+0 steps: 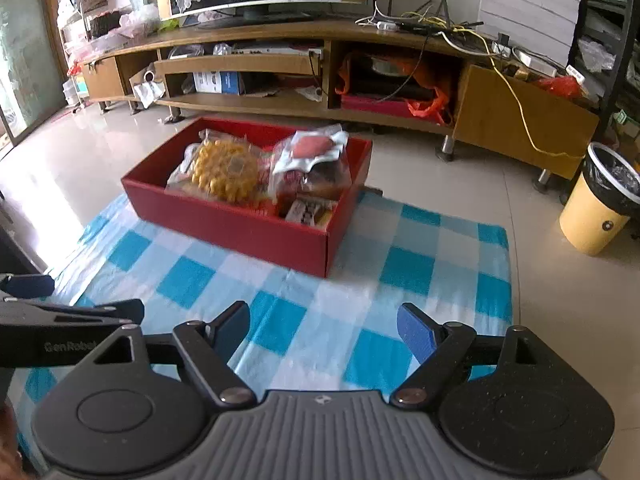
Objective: Organize snacks
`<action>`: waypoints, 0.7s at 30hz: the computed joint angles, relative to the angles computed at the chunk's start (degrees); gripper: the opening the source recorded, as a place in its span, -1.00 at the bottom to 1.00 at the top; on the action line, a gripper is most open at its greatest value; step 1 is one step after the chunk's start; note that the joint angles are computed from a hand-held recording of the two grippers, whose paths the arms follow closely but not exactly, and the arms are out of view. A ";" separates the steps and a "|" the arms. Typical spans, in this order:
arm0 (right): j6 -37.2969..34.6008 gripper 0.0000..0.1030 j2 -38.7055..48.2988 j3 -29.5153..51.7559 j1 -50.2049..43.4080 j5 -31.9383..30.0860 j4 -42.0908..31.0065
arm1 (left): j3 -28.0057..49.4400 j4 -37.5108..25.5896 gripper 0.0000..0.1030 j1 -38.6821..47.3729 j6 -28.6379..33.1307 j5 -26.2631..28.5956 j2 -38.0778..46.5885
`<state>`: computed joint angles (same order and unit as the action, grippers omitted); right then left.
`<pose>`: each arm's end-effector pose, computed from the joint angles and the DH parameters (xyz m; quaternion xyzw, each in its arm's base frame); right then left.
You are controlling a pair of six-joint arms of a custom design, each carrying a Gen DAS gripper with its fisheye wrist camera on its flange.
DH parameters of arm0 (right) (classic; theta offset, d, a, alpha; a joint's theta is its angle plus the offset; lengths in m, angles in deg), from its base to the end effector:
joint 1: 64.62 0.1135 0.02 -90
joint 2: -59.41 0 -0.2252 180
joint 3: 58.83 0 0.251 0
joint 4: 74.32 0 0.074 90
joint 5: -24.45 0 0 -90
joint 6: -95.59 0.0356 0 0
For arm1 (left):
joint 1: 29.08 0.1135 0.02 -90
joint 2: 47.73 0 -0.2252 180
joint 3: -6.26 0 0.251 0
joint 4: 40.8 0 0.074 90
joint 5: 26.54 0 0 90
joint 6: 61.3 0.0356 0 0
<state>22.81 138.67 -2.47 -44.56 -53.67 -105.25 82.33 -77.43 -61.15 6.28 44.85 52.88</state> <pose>0.2594 0.0869 0.1492 0.0087 0.9460 0.0055 0.3240 0.2956 -0.1718 0.1362 0.0403 0.9558 0.0268 0.2901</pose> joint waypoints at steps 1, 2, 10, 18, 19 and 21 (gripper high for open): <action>0.31 0.57 -0.64 -0.62 0.24 0.06 -0.18 | -0.97 0.12 0.99 -0.16 -0.27 -0.06 -0.93; 0.64 0.57 -1.34 -1.28 0.56 0.18 -0.42 | -1.85 0.14 1.00 -0.34 -0.59 -0.05 -1.80; 2.95 0.58 -6.51 -5.43 3.37 0.59 -1.93 | -7.58 0.25 1.00 -1.33 -2.43 0.67 -6.55; 4.87 0.58 -9.65 -7.57 6.28 1.69 -3.16 | -10.92 0.48 1.00 -2.39 -3.15 0.37 -9.86; 5.03 0.58 -9.93 -7.73 6.50 1.89 -3.31 | -11.12 0.59 1.00 -2.48 -3.15 0.16 -10.12; 5.24 0.58 -10.38 -8.01 6.80 2.16 -3.58 | -11.72 0.73 1.00 -2.68 -3.14 -0.26 -10.66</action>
<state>28.05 128.28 -10.47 -37.76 -51.51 -108.83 70.61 -76.70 -63.83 3.14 44.59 42.22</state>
